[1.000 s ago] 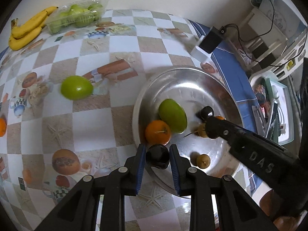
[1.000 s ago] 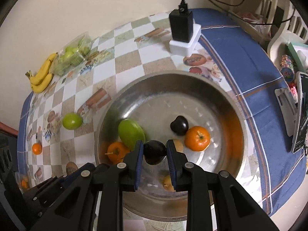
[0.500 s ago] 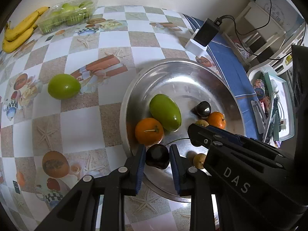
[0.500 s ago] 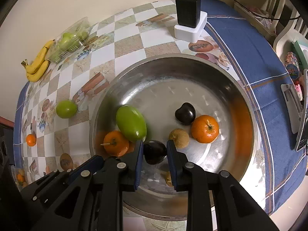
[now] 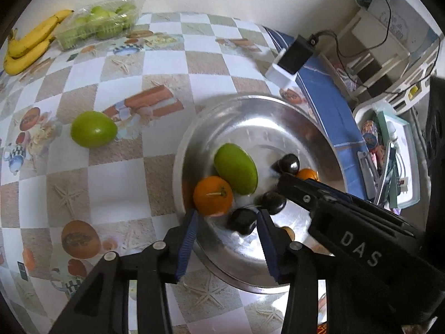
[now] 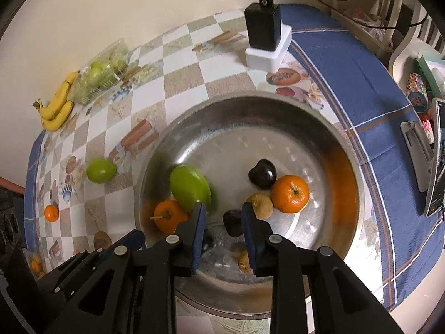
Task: Organize fruits
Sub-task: 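Open both tools to drop the black plums into the bowl, then withdraw both tools from the bowl toward the loose tangerine and green mango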
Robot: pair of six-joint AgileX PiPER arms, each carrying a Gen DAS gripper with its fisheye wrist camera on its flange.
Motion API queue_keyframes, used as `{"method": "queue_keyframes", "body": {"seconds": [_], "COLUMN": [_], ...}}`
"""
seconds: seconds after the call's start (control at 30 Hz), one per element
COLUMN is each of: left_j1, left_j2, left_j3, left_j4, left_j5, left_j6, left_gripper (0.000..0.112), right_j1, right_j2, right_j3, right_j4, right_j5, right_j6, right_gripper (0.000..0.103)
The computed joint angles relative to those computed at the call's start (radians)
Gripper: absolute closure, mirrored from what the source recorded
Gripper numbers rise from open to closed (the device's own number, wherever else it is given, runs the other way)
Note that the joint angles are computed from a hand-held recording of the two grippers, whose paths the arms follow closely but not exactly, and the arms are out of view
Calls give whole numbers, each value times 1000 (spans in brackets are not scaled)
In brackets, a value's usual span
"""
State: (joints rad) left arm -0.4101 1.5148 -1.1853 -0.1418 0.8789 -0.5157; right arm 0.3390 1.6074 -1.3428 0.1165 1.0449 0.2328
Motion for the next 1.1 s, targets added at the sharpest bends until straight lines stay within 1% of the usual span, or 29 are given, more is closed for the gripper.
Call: {"method": "queue_keyframes", "body": {"seconds": [0.1, 0.2, 0.37, 0.47, 0.5, 0.53, 0.57, 0.6, 0.67, 0.73, 0.8, 0.9, 0.93, 1.0, 1.1], "left_j1": [15, 31, 87, 107, 115, 125, 134, 142, 149, 154, 159, 167, 169, 171, 178], "left_j2": [-18, -28, -49, -58, -63, -68, -72, -77, -79, -80, -77, -79, -81, -85, -92], "left_j3": [6, 10, 35, 46, 48, 52, 55, 59, 61, 67, 69, 78, 82, 88, 95], "left_j4": [27, 89, 146, 182, 191, 193, 195, 203, 224, 248, 261, 281, 288, 305, 323], "left_j5": [-1, 23, 45, 57, 62, 64, 66, 71, 83, 95, 101, 110, 109, 110, 110], "left_j6": [-34, -97, -158, -192, -200, -203, -205, -211, -231, -257, -271, -292, -296, -308, -320], "left_gripper": [63, 63, 63, 59, 57, 56, 56, 54, 47, 31, 24, 15, 13, 9, 9], "right_j1": [-3, -8, -9, 0, 3, 7, 12, 16, 24, 28, 32, 35, 36, 39, 45], "right_j2": [-9, -9, -5, -5, -4, -4, -4, -3, -1, 1, 3, 11, 14, 17, 14], "right_j3": [-2, -5, -2, -4, -4, -5, -6, -7, -8, -9, -8, -7, -7, -4, 1], "right_j4": [2, 2, -1, -4, -6, -9, -13, -17, -22, -22, -24, -19, -16, -15, -18], "right_j5": [-7, -7, -6, -4, -4, -4, -4, -4, -5, -8, -10, -12, -12, -15, -25], "right_j6": [1, 6, 7, 5, 5, 5, 6, 6, 5, -1, -5, -15, -19, -23, -27], "right_gripper": [75, 73, 73, 72, 68, 62, 58, 53, 45, 31, 28, 27, 22, 12, 11]}}
